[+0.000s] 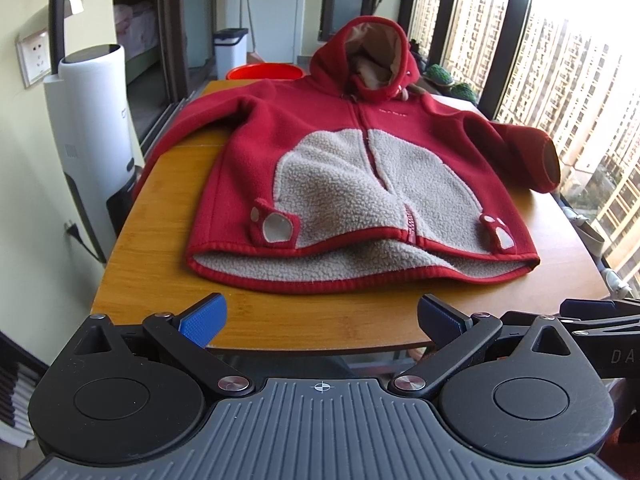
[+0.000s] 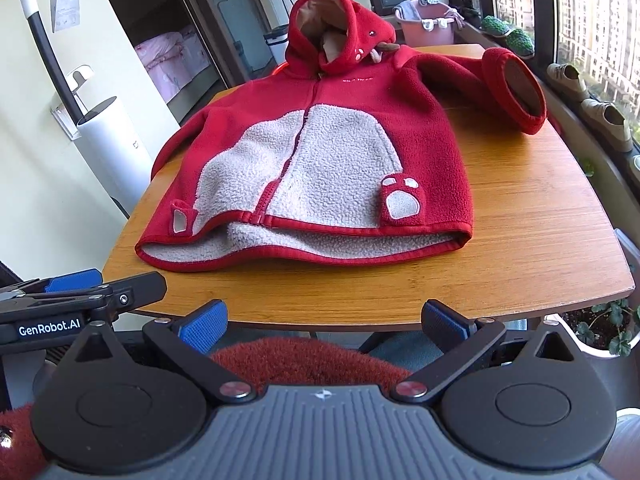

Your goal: Fold clothes

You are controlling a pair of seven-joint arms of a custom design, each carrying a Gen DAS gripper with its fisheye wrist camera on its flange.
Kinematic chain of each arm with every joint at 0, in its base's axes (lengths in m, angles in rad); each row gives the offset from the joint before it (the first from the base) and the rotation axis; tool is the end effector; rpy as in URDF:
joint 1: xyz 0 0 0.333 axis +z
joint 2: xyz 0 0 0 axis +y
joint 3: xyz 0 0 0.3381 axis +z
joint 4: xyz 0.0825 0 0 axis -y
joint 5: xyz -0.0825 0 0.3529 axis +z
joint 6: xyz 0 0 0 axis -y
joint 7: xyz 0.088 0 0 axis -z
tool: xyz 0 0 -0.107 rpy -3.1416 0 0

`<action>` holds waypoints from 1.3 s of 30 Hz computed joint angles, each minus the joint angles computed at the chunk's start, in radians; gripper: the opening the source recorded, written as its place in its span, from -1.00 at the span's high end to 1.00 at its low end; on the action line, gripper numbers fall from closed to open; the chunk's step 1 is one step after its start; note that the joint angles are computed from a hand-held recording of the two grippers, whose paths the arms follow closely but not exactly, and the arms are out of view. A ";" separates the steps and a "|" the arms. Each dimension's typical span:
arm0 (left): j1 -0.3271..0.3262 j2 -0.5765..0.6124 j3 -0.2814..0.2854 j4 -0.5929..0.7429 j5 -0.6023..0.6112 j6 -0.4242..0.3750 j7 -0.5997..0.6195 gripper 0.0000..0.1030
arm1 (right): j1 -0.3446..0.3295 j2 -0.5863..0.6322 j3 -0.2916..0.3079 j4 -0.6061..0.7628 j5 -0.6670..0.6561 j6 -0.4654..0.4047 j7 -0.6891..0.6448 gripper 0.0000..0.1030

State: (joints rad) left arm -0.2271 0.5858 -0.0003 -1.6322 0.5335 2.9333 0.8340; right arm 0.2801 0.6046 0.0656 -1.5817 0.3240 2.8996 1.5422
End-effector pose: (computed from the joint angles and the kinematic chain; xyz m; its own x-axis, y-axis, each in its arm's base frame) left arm 0.6924 -0.1936 0.3920 0.0002 -0.9977 0.0675 -0.7337 -0.0460 -0.6780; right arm 0.6972 0.2191 0.4020 0.1567 -0.9477 -0.2779 -0.7909 0.0481 -0.6101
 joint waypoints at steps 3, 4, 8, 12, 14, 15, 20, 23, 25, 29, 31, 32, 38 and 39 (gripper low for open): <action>0.003 -0.001 -0.005 0.000 -0.006 -0.003 0.002 -1.00 | 0.003 0.007 -0.001 0.000 0.000 0.008 0.001 -1.00; 0.003 -0.001 -0.006 0.000 -0.007 -0.002 0.003 -1.00 | 0.006 0.006 -0.001 -0.006 0.000 0.015 0.002 -1.00; 0.004 -0.005 -0.008 -0.009 -0.010 0.005 0.006 -1.00 | -0.006 0.008 0.012 -0.003 0.011 0.005 -0.006 -1.00; 0.001 -0.011 -0.004 -0.022 -0.011 0.015 0.002 -1.00 | -0.001 -0.002 0.016 -0.032 0.020 0.027 -0.008 -1.00; 0.006 -0.011 -0.009 -0.022 -0.017 0.013 0.005 -1.00 | -0.005 0.003 0.017 -0.018 0.022 0.013 -0.010 -1.00; 0.016 0.000 -0.020 -0.004 -0.028 0.000 0.017 -1.00 | -0.007 0.006 0.017 -0.009 0.023 0.005 -0.011 -1.00; 0.008 -0.004 -0.010 -0.010 -0.028 0.006 0.010 -1.00 | -0.008 0.000 0.020 -0.018 0.030 0.016 -0.016 -1.00; 0.005 -0.005 -0.006 -0.012 -0.025 0.008 0.007 -1.00 | -0.008 -0.006 0.022 -0.031 0.033 0.026 -0.021 -1.00; 0.002 -0.007 -0.003 -0.016 -0.022 0.011 0.004 -1.00 | -0.009 -0.011 0.024 -0.040 0.036 0.030 -0.024 -1.00; 0.001 -0.006 -0.002 -0.012 -0.020 0.008 0.003 -1.00 | -0.008 -0.002 0.018 -0.013 0.031 0.005 -0.020 -1.00; 0.000 -0.006 -0.001 -0.012 -0.018 0.007 0.001 -1.00 | -0.010 -0.002 0.021 -0.016 0.034 0.008 -0.024 -1.00; 0.001 -0.006 -0.003 -0.012 -0.018 0.009 0.002 -1.00 | -0.010 -0.001 0.019 -0.011 0.033 0.001 -0.023 -1.00; 0.011 -0.003 -0.016 -0.010 -0.026 0.007 0.019 -1.00 | -0.002 -0.003 0.010 -0.012 0.026 -0.002 -0.013 -1.00; 0.012 -0.002 -0.017 -0.008 -0.028 0.006 0.022 -1.00 | -0.001 -0.002 0.009 -0.010 0.024 -0.005 -0.012 -1.00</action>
